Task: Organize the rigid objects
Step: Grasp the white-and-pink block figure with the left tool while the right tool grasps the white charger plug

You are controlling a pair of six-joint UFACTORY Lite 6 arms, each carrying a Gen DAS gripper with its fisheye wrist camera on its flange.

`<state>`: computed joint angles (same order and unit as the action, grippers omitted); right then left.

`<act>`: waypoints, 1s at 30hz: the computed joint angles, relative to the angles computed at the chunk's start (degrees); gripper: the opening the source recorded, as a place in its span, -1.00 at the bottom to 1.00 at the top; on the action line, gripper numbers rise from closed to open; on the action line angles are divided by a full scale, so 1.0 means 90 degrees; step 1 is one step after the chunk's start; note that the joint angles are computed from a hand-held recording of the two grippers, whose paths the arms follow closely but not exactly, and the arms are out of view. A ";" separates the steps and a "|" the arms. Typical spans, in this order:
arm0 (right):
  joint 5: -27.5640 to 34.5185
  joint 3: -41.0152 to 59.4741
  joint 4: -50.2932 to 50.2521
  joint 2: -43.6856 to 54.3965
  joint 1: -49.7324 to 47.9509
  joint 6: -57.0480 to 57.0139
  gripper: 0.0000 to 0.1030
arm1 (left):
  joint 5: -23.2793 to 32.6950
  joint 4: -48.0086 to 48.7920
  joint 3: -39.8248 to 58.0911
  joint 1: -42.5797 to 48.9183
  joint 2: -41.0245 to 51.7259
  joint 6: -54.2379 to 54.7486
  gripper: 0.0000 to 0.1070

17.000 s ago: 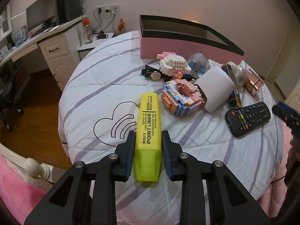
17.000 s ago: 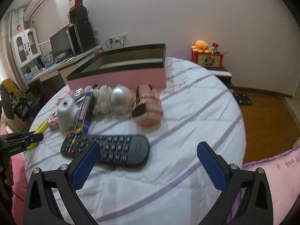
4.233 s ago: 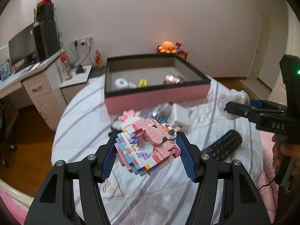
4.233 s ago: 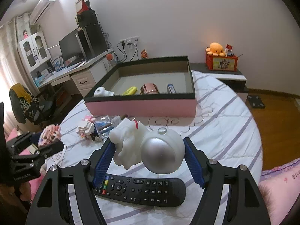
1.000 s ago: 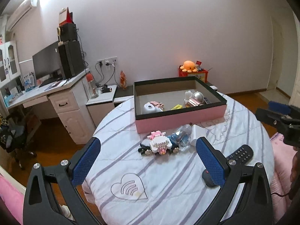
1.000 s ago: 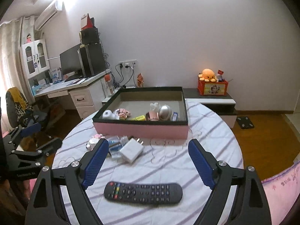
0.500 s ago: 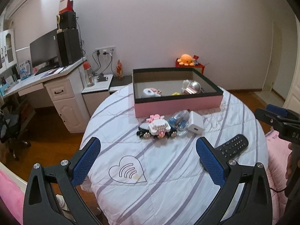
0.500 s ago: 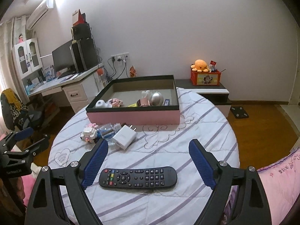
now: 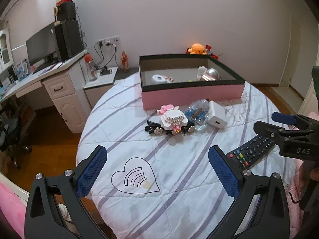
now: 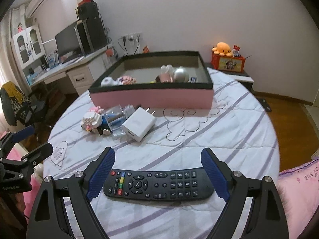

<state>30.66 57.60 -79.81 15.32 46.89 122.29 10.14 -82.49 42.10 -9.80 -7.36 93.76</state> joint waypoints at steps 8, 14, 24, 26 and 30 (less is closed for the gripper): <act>-0.0643 0.1174 0.0568 0.1176 -0.0551 -0.0958 0.74 | 0.0002 -0.0792 0.0313 0.0092 0.0723 0.0990 0.92; -0.1102 0.2492 0.2080 0.2254 -0.1026 -0.2724 0.74 | -0.0084 -0.1166 0.0648 0.0224 0.1243 0.1449 0.92; -0.1390 0.3286 0.2548 0.2942 -0.1396 -0.3636 0.56 | -0.0030 -0.0930 0.1109 0.0235 0.1812 0.1145 0.92; -0.1544 0.3154 0.2408 0.2861 -0.1462 -0.3604 0.27 | 0.0044 -0.0624 0.1247 0.0192 0.1930 0.0775 0.92; -0.1791 0.2628 0.2038 0.2497 -0.1588 -0.3389 0.24 | 0.0101 -0.0203 0.1573 0.0008 0.2169 0.0153 0.92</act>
<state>14.54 81.26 -61.47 37.80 32.59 91.80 11.05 -84.32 56.26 -9.73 12.16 95.13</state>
